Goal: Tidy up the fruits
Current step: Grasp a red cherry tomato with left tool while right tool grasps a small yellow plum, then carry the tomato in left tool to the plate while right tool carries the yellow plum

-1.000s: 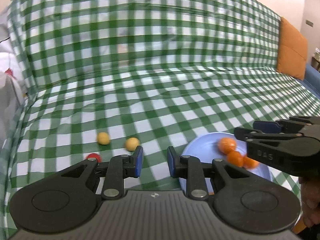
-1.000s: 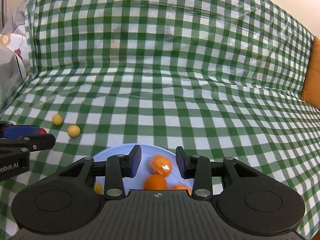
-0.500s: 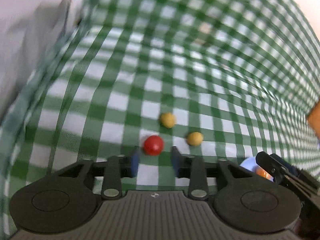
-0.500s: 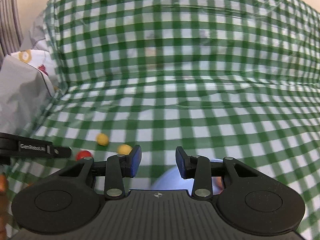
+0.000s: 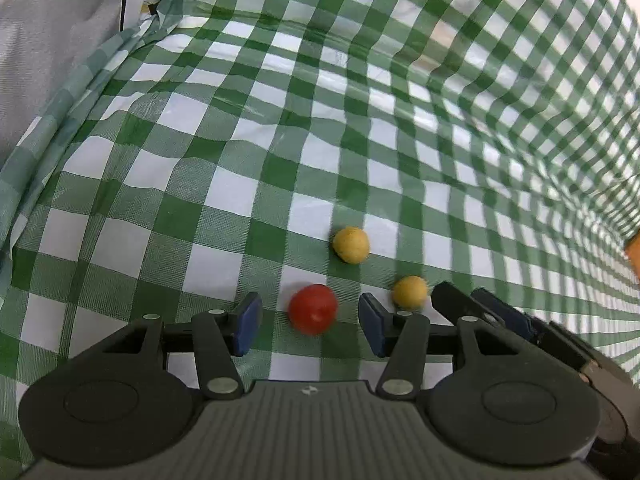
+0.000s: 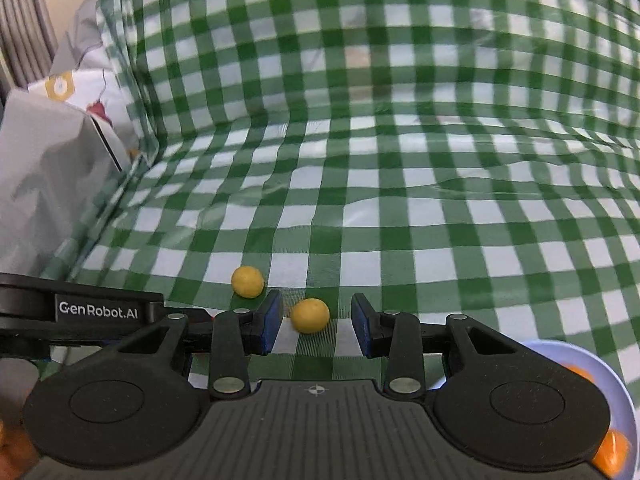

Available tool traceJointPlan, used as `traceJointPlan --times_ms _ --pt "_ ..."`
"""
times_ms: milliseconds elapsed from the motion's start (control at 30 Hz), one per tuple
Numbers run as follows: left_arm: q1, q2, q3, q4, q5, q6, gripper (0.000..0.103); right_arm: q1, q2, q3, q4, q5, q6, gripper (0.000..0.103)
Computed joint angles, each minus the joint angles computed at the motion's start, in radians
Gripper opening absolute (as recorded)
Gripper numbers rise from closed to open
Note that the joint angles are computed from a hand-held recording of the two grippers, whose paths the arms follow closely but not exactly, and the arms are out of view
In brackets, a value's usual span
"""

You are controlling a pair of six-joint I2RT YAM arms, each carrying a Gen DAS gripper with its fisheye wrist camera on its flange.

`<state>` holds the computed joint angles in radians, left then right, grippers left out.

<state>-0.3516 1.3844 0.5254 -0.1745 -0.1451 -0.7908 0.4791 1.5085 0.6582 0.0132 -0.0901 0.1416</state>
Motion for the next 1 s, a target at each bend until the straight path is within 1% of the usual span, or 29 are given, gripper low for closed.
traceJointPlan --times_ms 100,167,267,300,333,367,400,500,600,700,833,1000 --pt "0.001 0.064 0.034 -0.012 -0.012 -0.011 0.056 0.005 0.097 0.057 0.000 -0.015 -0.007 0.039" --pt "0.008 0.065 0.029 0.000 -0.007 -0.015 0.055 0.012 0.168 0.101 -0.018 -0.020 -0.007 0.039" --pt "-0.003 0.069 0.027 0.005 -0.017 -0.005 0.053 0.018 0.222 0.129 -0.016 -0.003 -0.009 0.039" --pt "-0.008 0.068 0.027 0.006 -0.017 -0.002 0.048 0.017 0.230 0.132 -0.015 -0.005 -0.008 0.037" --pt "-0.014 0.074 0.030 0.012 -0.011 0.004 0.039 0.019 0.234 0.131 -0.013 -0.001 -0.011 0.031" --pt "-0.020 0.070 0.028 0.016 -0.006 0.007 0.035 0.024 0.233 0.128 -0.010 0.005 -0.020 0.029" --pt "-0.030 0.067 0.028 0.012 -0.010 0.007 0.030 0.032 0.228 0.121 -0.006 0.017 -0.031 0.029" --pt "-0.062 0.059 0.039 -0.025 -0.069 0.003 0.030 0.046 0.211 0.103 0.006 0.039 -0.046 0.029" --pt "-0.083 0.033 0.037 -0.049 -0.105 -0.001 0.030 0.041 0.175 0.081 0.010 0.053 -0.034 0.029" --pt "-0.094 0.043 0.047 -0.071 -0.120 0.013 0.030 0.030 0.152 0.080 -0.022 0.041 -0.033 0.029" --pt "-0.103 0.092 0.065 -0.075 -0.112 0.031 0.030 0.043 0.181 0.098 -0.069 0.049 -0.071 0.029" --pt "-0.139 0.118 0.081 -0.076 -0.166 0.027 0.030 0.057 0.181 0.086 -0.042 0.067 -0.080 0.029"
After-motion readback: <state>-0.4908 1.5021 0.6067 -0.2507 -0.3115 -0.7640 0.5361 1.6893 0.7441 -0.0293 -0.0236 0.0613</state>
